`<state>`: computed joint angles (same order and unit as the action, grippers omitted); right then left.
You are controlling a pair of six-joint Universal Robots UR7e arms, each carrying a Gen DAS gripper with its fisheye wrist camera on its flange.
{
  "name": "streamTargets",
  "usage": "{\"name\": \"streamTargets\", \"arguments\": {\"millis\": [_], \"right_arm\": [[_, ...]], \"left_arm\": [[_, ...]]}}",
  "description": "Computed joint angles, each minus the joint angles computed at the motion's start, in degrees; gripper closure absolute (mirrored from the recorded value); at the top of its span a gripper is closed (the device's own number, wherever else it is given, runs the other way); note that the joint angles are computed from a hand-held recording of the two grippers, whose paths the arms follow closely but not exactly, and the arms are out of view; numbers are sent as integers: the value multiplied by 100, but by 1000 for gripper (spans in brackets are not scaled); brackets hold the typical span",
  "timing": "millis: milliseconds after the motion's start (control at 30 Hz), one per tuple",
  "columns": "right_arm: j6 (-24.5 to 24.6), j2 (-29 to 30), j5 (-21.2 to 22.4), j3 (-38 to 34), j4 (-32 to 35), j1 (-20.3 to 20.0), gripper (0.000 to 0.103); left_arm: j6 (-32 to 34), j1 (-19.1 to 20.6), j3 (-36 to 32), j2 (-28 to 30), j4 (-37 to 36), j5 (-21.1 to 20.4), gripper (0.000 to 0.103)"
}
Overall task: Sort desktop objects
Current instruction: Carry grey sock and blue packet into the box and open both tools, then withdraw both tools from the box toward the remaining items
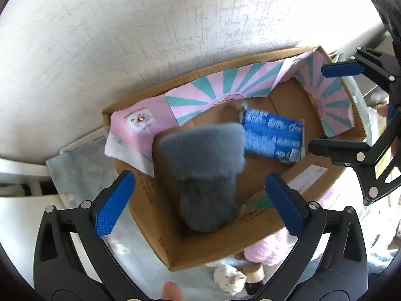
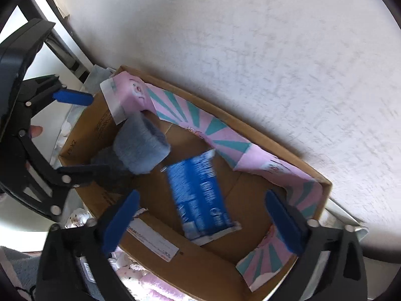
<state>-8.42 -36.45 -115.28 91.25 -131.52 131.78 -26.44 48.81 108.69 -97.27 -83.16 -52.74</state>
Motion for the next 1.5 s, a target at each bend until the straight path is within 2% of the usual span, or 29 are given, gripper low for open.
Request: {"name": "streamTargets", "arguments": {"millis": [67, 133, 333, 433, 633, 1100, 1233, 1367, 1500], "right_arm": [[35, -122, 45, 104, -28, -17, 1], [90, -242, 64, 227, -107, -23, 1], [344, -318, -62, 323, -286, 148, 1], [588, -391, -352, 213, 83, 249, 1], [708, -719, -801, 459, -48, 417, 1], [1339, -1461, -616, 933, 321, 594, 1], [1303, -1668, -601, 1133, 323, 745, 1], [1217, -1840, -389, 1420, 274, 853, 1], [1166, -1913, -218, 1779, 50, 936, 1]], "left_arm": [[171, 139, -95, -69, 1, 27, 0], [-16, 2, -192, 72, 26, -18, 0], [-330, -305, -150, -244, 299, -147, 0], [-454, -518, -219, -416, 561, -66, 0], [-683, -868, -292, -645, 808, -89, 0], [-1452, -1935, -501, -1209, 1791, -39, 0], [-1754, -2368, -530, -1433, 2305, -52, 0], [-1961, -2637, -405, -1751, 2582, -354, 0], [-2349, -2911, -149, -2082, 3012, -476, 1]]}}
